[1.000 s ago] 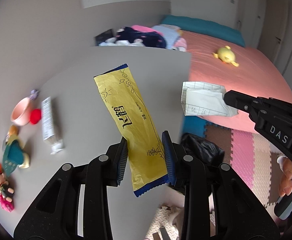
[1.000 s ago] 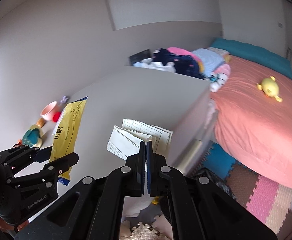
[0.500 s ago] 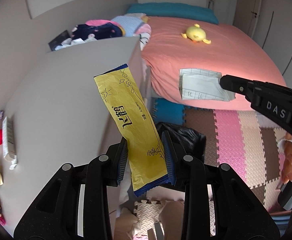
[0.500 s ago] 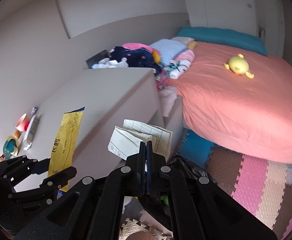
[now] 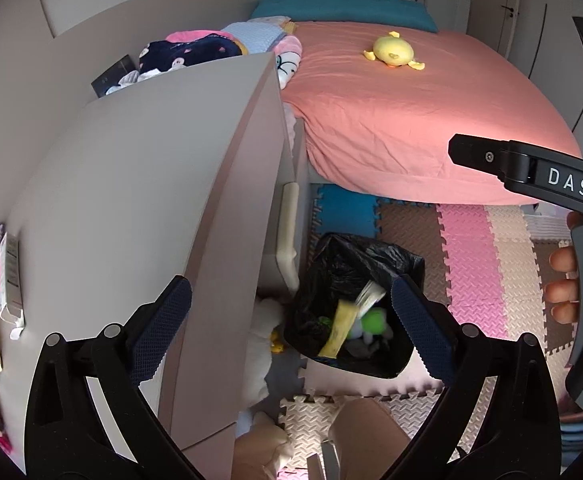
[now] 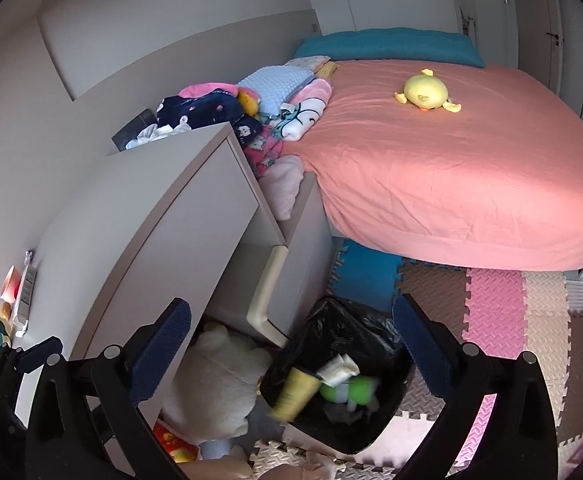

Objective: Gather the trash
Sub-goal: 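Carry wrapper and paper to the trash bag and open both grippers, then move both tools back over the table toward the teal toy and white box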

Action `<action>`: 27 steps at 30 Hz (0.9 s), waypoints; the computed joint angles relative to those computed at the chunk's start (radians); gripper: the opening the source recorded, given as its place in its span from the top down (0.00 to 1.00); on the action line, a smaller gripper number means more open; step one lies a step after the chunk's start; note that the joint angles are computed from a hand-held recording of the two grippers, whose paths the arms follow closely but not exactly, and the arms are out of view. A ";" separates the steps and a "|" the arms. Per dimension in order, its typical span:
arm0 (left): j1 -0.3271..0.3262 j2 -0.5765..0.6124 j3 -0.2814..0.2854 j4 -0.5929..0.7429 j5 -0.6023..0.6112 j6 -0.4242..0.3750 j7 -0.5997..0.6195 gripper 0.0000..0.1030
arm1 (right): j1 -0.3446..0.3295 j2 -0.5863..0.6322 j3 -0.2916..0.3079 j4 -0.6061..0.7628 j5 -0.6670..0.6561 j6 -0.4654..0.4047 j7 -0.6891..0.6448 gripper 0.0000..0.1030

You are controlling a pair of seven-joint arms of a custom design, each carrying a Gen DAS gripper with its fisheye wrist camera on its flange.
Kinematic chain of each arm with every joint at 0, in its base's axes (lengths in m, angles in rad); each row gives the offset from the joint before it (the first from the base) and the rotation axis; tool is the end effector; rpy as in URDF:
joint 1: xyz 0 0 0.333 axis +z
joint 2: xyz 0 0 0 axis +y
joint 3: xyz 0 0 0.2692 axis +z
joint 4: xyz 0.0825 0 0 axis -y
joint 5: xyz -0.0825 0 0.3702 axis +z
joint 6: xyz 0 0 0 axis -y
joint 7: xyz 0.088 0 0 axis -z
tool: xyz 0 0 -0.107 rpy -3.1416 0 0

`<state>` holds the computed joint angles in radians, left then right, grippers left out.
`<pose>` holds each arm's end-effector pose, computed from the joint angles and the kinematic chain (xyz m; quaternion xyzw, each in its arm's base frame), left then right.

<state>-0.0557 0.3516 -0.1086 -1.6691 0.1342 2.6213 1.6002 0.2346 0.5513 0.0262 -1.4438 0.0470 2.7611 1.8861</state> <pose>0.6640 -0.1049 0.4332 -0.5774 0.7599 -0.2023 0.2195 0.6974 0.1799 0.4258 -0.6220 0.6878 -0.1590 0.3388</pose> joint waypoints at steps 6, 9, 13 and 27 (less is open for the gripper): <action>0.009 -0.030 0.000 -0.040 -0.011 0.017 0.007 0.06 | 0.019 -0.015 -0.010 -0.011 -0.019 0.008 0.014 0.02; 0.020 -0.052 0.001 -0.067 -0.022 0.028 0.011 0.06 | 0.019 -0.026 0.000 -0.024 -0.017 0.012 0.007 0.02; 0.034 -0.080 0.013 -0.094 -0.018 0.041 0.007 0.06 | 0.033 -0.021 0.007 -0.003 -0.022 -0.001 0.006 0.02; 0.122 -0.211 0.088 -0.236 0.077 0.128 -0.105 0.06 | 0.112 0.147 0.063 0.302 0.015 -0.127 -0.036 0.02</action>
